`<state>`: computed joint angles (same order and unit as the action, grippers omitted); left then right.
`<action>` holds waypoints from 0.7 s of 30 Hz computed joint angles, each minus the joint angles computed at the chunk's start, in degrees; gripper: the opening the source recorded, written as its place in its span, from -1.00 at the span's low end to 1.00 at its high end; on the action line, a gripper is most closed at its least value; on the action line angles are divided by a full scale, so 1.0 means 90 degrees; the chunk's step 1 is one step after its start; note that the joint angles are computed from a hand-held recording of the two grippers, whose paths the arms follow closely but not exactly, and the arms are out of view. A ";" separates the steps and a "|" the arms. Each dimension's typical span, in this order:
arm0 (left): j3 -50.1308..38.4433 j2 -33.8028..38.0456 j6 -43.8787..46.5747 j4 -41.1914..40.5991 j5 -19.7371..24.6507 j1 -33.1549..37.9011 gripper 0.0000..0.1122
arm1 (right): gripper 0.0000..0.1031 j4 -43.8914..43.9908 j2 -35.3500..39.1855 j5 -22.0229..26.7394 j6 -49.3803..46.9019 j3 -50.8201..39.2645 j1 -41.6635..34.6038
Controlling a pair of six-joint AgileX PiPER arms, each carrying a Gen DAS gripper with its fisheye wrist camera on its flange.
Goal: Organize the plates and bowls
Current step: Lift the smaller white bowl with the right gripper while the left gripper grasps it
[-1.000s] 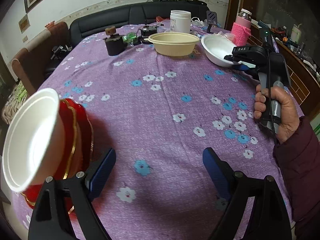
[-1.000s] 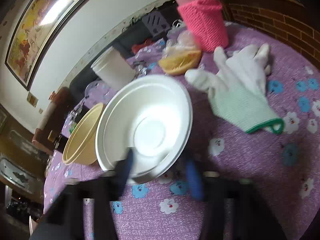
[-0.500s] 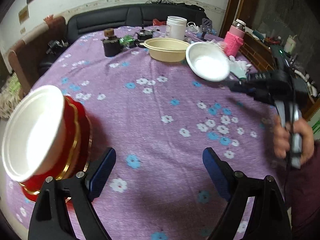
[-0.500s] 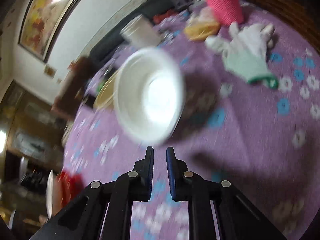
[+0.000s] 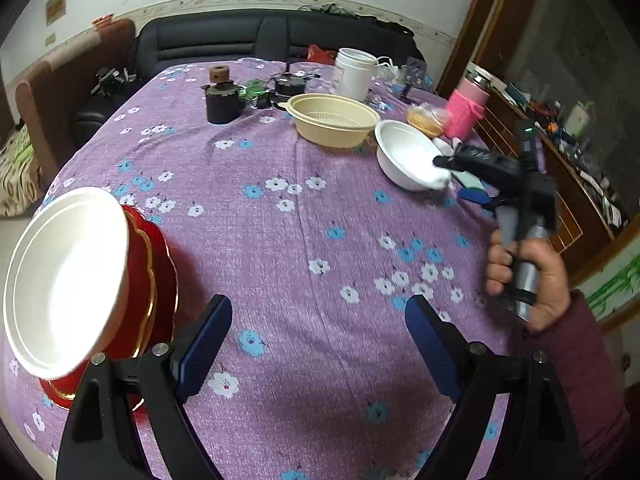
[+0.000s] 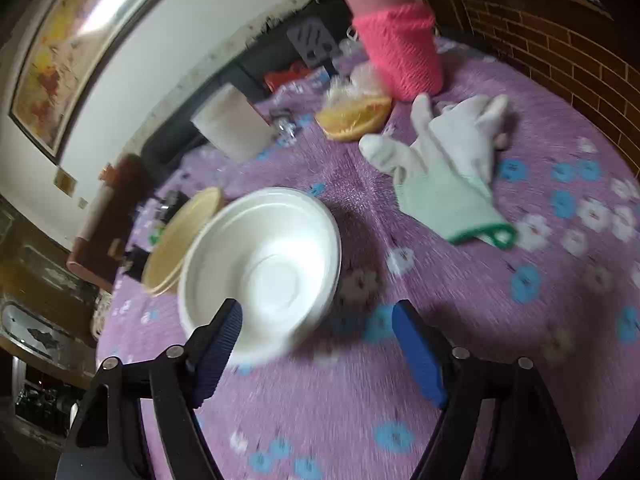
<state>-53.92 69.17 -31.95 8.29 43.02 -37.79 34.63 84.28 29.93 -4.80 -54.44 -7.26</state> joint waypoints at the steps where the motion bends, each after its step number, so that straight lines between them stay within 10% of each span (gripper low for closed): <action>1: -0.0035 0.0043 0.0005 -0.0031 0.0005 0.0063 0.57 | 0.34 -0.0112 0.0286 0.0034 0.0125 -0.0218 0.0010; 5: -0.0060 0.0217 0.0133 -0.0198 -0.0040 0.0284 0.57 | -0.68 0.1016 0.1025 0.0601 -0.0694 -0.0669 -0.0259; 16: -0.0537 0.1335 0.1368 -0.1600 -0.0353 0.0898 0.56 | -0.80 0.1485 0.0050 0.2962 -0.2431 0.0232 -0.0697; 21: -0.0828 0.2031 0.1665 -0.1979 -0.0399 0.0895 0.56 | -0.76 0.0943 -0.0511 0.3013 -0.2230 0.0715 -0.0294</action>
<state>-61.38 87.45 -16.96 -9.52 39.43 -29.74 43.12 79.68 57.04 -24.88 -48.00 -9.91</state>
